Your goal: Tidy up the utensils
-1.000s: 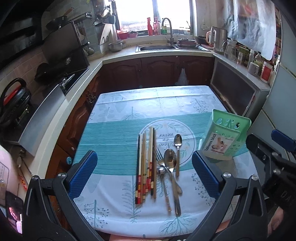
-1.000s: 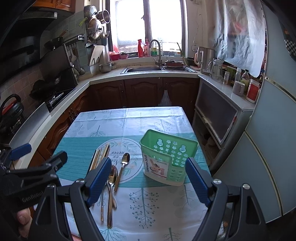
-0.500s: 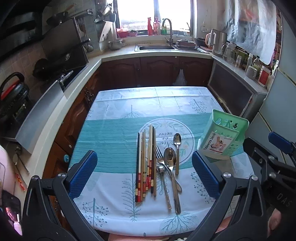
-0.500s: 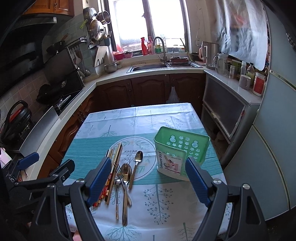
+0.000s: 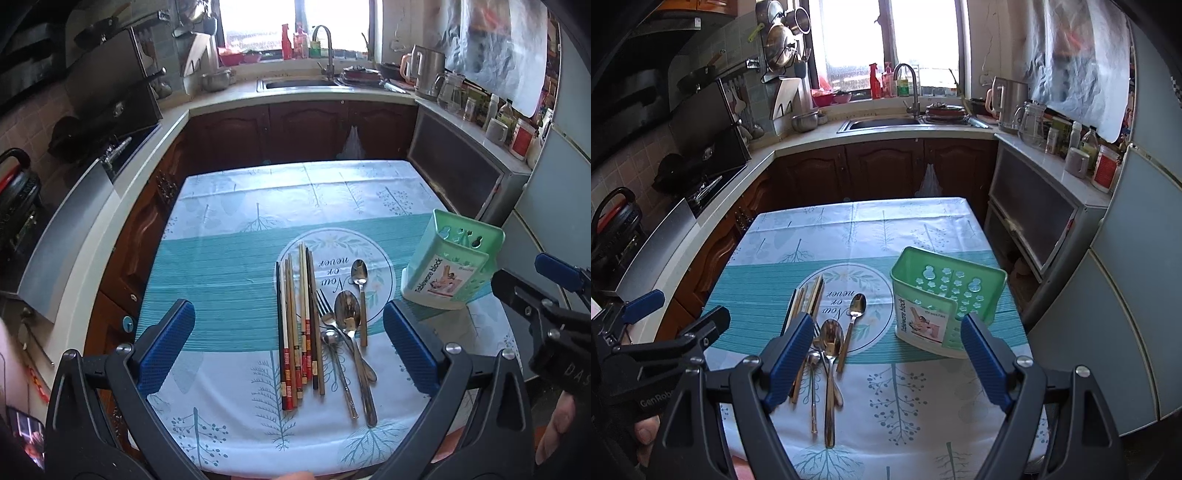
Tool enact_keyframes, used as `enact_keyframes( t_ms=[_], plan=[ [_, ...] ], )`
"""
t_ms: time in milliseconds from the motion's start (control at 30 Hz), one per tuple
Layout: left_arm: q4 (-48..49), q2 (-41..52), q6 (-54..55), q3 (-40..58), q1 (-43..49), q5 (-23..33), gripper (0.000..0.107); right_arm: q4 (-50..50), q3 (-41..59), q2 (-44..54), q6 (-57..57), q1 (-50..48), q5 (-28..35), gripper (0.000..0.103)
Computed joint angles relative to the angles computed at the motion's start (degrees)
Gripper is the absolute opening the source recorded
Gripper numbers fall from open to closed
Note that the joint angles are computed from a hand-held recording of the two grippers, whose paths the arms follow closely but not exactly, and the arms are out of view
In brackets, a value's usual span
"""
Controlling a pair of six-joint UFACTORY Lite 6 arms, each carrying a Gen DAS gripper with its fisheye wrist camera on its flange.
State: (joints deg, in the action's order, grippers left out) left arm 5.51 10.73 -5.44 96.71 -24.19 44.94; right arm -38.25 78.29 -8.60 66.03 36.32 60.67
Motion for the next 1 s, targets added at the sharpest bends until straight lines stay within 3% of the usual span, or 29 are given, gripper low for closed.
enact_keyframes(
  t_ms=[333, 633, 800, 1000],
  plan=[
    [-4.91, 10.85, 5.35, 4.74, 2.19, 0.51, 0.099, 6.83, 2.39, 5.92, -6.63, -4.82, -6.49, 0.079],
    [-7.72, 23.5, 7.38, 11.41, 5.81, 2.43, 0.075, 16.91, 4.47, 15.86, -15.56, -10.3, -12.01, 0.066],
    [-9.85, 30.78, 8.73, 17.44, 9.68, 4.28, 0.057, 22.68, 6.12, 20.96, -21.07, -12.68, -13.49, 0.06],
    [-18.02, 40.44, 14.81, 26.72, 14.0, 10.13, 0.056, 29.39, 7.75, 25.81, -27.88, -15.08, -14.91, 0.046]
  ],
)
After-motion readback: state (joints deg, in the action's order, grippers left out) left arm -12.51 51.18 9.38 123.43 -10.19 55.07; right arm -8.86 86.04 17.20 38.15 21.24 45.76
